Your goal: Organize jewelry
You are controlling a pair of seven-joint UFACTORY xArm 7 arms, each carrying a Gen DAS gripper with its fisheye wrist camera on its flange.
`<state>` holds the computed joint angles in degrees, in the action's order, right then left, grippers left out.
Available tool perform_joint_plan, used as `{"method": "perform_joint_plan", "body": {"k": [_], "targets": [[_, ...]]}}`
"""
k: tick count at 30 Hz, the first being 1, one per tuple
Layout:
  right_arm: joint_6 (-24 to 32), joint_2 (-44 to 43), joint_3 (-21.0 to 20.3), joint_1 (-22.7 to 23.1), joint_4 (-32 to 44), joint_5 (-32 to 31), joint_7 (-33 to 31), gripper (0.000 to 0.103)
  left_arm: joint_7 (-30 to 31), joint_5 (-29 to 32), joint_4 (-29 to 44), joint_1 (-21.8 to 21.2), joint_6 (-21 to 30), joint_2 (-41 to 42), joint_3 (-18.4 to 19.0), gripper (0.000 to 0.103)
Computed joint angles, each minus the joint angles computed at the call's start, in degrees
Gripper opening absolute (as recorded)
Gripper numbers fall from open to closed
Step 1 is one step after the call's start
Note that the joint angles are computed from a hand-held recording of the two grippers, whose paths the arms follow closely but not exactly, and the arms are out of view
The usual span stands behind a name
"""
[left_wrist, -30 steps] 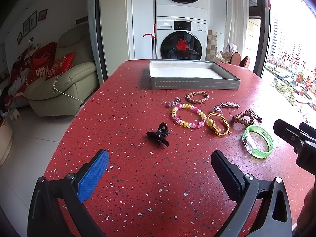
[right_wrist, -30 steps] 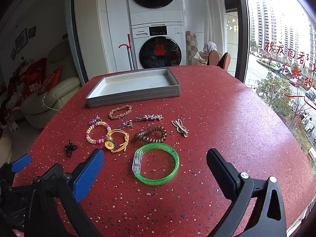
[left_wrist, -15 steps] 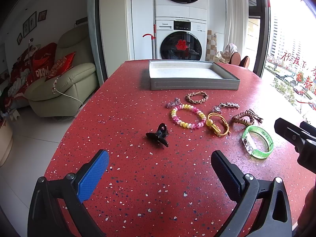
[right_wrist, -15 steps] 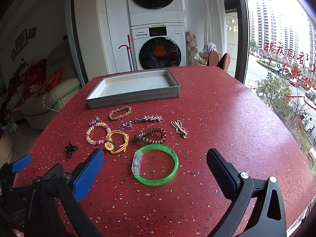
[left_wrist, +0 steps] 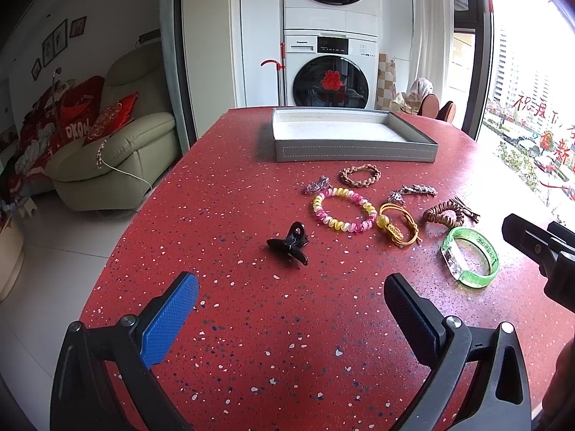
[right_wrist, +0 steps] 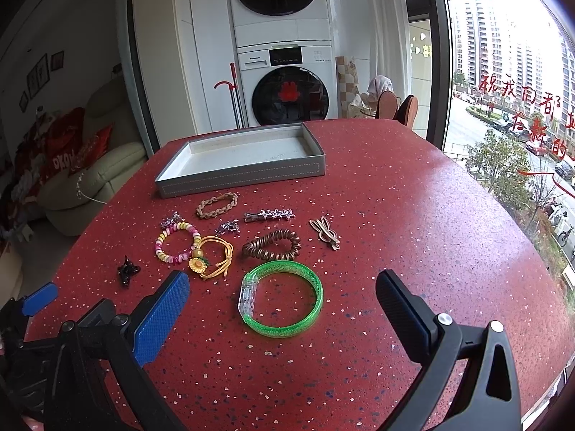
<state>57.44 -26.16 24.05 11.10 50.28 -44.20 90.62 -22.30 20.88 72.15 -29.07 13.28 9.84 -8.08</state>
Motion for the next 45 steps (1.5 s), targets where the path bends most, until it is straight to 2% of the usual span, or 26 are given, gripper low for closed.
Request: {"method": "perform_joint_plan", "body": {"k": [45], "targets": [[-0.54,-0.32,-0.04,0.28,-1.06,0.29,0.94,0.103,-0.45,0.20,-0.17,0.13,0.31,-0.17,0.02,0.103]]}}
